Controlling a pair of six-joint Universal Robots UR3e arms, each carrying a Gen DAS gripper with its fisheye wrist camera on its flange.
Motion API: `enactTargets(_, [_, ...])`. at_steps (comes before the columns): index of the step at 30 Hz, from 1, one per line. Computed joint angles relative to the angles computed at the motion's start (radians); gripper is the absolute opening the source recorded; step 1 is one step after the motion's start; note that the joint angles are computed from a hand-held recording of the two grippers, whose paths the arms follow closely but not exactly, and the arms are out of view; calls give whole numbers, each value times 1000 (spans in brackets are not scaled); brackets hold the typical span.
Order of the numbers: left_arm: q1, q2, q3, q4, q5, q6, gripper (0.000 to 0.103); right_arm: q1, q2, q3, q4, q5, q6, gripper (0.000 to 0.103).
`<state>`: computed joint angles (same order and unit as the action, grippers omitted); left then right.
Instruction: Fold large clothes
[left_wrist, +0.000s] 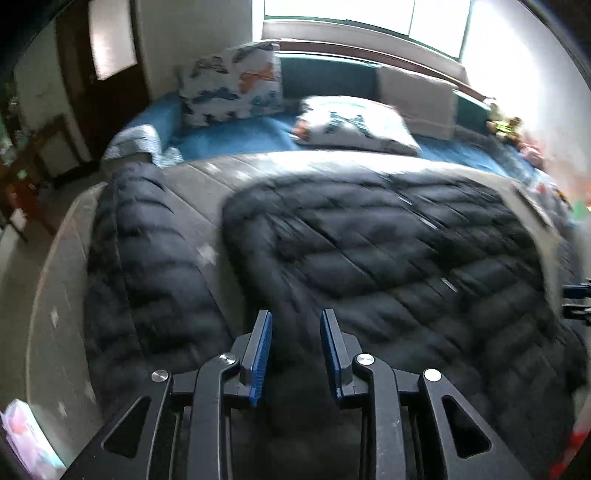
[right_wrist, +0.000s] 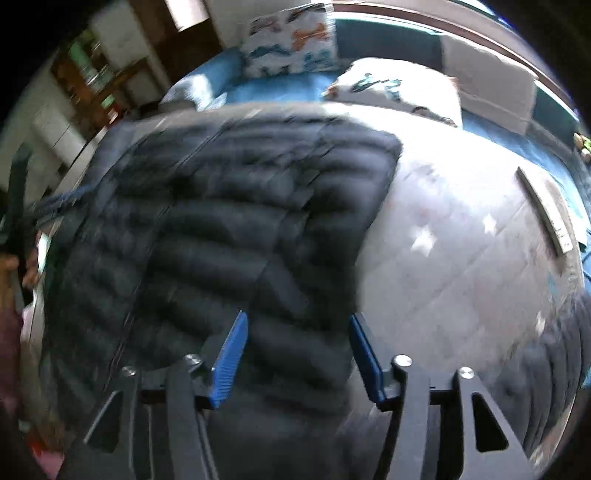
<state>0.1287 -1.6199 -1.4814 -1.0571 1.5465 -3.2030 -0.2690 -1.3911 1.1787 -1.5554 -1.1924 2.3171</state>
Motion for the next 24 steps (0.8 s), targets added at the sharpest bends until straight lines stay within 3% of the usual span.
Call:
enactTargets(7, [-231, 336, -289, -80, -53, -42, 30, -65, -413, 549, -133, -117, -200, 65])
enactTargets(10, [-375, 362, -342, -40, -49, -100, 30, -63, -570, 685, -214, -162, -231, 65])
enactTargets(14, [-565, 353, -387, 26, -30, -181, 30, -189, -734, 600, 186, 54, -406, 65])
enactTargets(18, [-717, 306, -439, 155, 17, -215, 30, -254, -820, 552, 564, 117, -627, 65])
enactTargets(20, [-797, 289, -476, 217, 57, -241, 30, -243, -879, 612, 587, 78, -658, 65])
enactTargets(22, [-846, 262, -520, 272, 101, -267, 30, -165, -941, 766, 451, 4, -581, 65])
enactTargets(24, [-854, 284, -545, 287, 98, -289, 30, -184, -1009, 834, 419, 15, -606, 66])
